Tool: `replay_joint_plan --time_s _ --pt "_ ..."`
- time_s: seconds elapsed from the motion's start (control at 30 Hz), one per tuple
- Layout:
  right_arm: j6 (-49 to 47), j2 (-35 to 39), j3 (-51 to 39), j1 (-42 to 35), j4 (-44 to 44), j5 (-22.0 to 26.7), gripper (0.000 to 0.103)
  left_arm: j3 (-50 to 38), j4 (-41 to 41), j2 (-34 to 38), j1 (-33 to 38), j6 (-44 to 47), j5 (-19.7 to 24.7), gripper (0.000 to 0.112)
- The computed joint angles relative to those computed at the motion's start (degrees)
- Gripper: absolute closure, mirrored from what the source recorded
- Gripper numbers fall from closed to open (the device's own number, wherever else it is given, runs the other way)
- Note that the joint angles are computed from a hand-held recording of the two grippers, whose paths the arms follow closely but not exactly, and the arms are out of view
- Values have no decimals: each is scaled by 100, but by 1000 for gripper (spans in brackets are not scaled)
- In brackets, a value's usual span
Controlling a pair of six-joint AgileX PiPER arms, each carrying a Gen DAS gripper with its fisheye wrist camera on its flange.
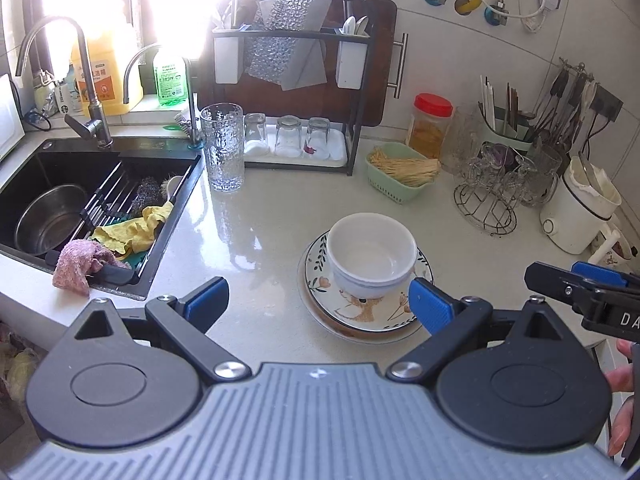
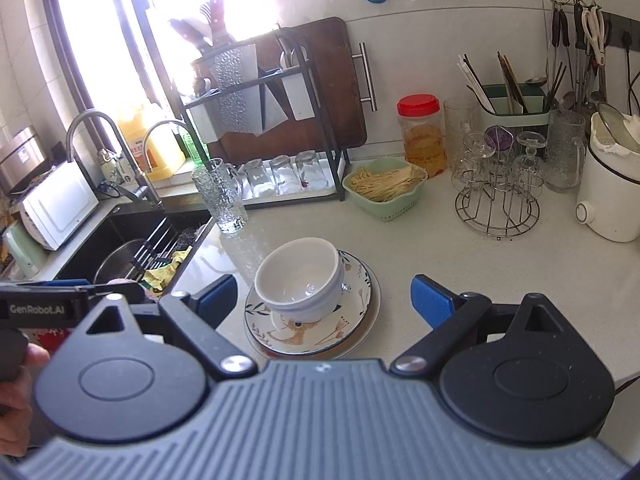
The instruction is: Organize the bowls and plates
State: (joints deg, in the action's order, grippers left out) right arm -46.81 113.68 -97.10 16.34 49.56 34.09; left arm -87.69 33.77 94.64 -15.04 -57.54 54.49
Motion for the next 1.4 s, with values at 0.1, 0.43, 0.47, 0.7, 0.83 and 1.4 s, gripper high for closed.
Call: replay_joint_plan --time_s 0.1,0.43,0.47,0.7,0.83,1.4 --pt "70 -199 311 70 -55 -213 8 123 97 -104 -23 -9 -12 14" --pt "-458 -618 1326 90 438 -586 8 687 224 -384 -178 -308 -243 14" --pt "-472 -647 1382 85 474 -625 8 737 261 -418 -198 -344 -281 14" --pt "-731 -735 1552 19 844 -650 8 717 363 -405 -305 -339 -216 14" --pt "-765 -749 1562 36 869 -682 8 741 299 -414 -330 -335 -200 14" --pt "-1280 -899 1773 68 1264 -852 8 934 583 -769 -469 -531 77 14"
